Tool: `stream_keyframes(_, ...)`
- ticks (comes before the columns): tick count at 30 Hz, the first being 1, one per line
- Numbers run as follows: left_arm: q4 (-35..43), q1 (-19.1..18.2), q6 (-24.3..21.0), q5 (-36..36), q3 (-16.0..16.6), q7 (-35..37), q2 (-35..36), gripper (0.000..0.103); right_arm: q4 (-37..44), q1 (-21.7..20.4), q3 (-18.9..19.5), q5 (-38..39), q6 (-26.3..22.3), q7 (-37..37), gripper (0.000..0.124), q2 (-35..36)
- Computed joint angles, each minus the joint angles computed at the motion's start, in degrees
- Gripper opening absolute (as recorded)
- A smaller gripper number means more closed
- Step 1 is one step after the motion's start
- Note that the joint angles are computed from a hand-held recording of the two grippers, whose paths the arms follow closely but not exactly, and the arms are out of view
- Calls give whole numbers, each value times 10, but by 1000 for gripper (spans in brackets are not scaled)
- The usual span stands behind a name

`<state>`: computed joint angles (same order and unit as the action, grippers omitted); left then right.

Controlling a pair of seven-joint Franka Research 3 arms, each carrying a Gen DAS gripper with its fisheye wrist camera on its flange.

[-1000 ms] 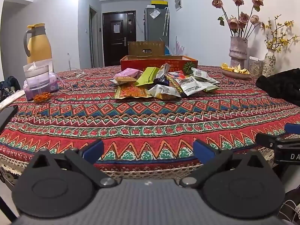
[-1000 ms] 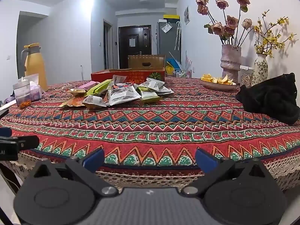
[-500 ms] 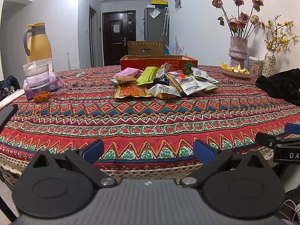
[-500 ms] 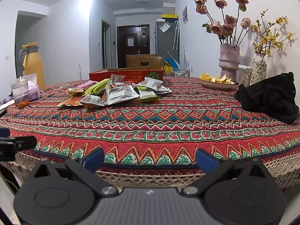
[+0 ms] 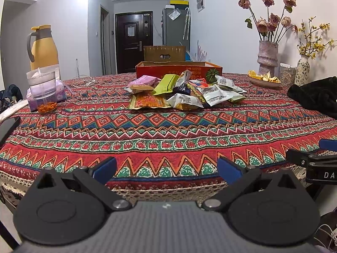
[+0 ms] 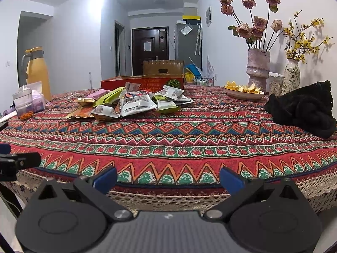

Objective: Organize snacks

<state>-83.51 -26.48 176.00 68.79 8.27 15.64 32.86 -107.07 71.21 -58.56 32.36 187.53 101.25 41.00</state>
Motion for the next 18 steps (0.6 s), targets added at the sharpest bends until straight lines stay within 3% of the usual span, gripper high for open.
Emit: stream_keyframes(18, -7, 2, -1, -10, -2, 9, -3, 103, 3, -4, 5, -3, -2, 3, 103, 2)
